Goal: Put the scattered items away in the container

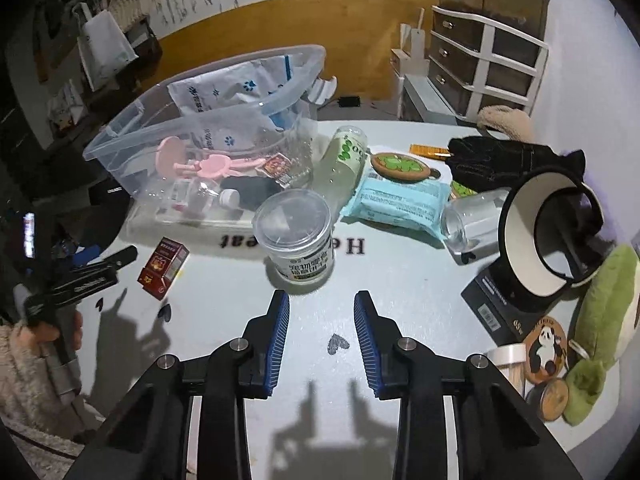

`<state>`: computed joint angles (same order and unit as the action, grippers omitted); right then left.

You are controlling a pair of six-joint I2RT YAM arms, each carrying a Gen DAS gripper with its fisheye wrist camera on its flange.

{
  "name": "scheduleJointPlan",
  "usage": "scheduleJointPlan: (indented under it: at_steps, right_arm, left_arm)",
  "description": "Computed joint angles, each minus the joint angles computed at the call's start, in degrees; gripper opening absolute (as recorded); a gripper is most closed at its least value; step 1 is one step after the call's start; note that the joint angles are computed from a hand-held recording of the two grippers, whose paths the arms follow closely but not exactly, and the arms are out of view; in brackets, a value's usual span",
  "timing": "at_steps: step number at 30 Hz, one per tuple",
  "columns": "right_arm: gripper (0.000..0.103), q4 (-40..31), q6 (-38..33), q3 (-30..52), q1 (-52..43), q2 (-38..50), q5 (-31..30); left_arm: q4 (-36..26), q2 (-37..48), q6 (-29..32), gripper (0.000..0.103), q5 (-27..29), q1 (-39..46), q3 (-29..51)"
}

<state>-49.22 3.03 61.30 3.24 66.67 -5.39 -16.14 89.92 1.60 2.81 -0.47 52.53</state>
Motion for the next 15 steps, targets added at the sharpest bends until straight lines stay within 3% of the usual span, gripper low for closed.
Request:
scheduleJointPlan:
  at_steps: [2,6,12,13,14,15]
  right_arm:
    - [0.034,-0.37,1.27,0.03,1.12,0.15,1.25]
    - [0.034,-1.09,4.16,-0.06,3.92,0.42,4.67]
    - [0.034,-1.96,8.67,0.02,7.71,1.02,9.2]
    - [0.031,-2.03,9.19,-0.03,8.12,1.15,9.39]
    - [0.021,-2.13,9.71,-0.04,8.58,1.4,9.47]
    - [0.021,-2.29,10.28,0.01,9.03,1.8,9.77]
  left_arm:
    - [-0.16,5.04,1.97,0.074,-0.02,0.57,2.56]
    - [-0.57,12.84,4.4,0.066,1.99,2.17,7.71]
    - [-0.43,17.91,6.69,0.065,0.6,5.93,13.75]
    - [-0.54,18.77,7.29,0.065,0.26,6.69,14.63]
    - [-0.95,19.9,8.0,0.065,0.15,7.54,15.71]
    - [-1.46,20.78,8.66,0.065,0.0,8.08,16.51]
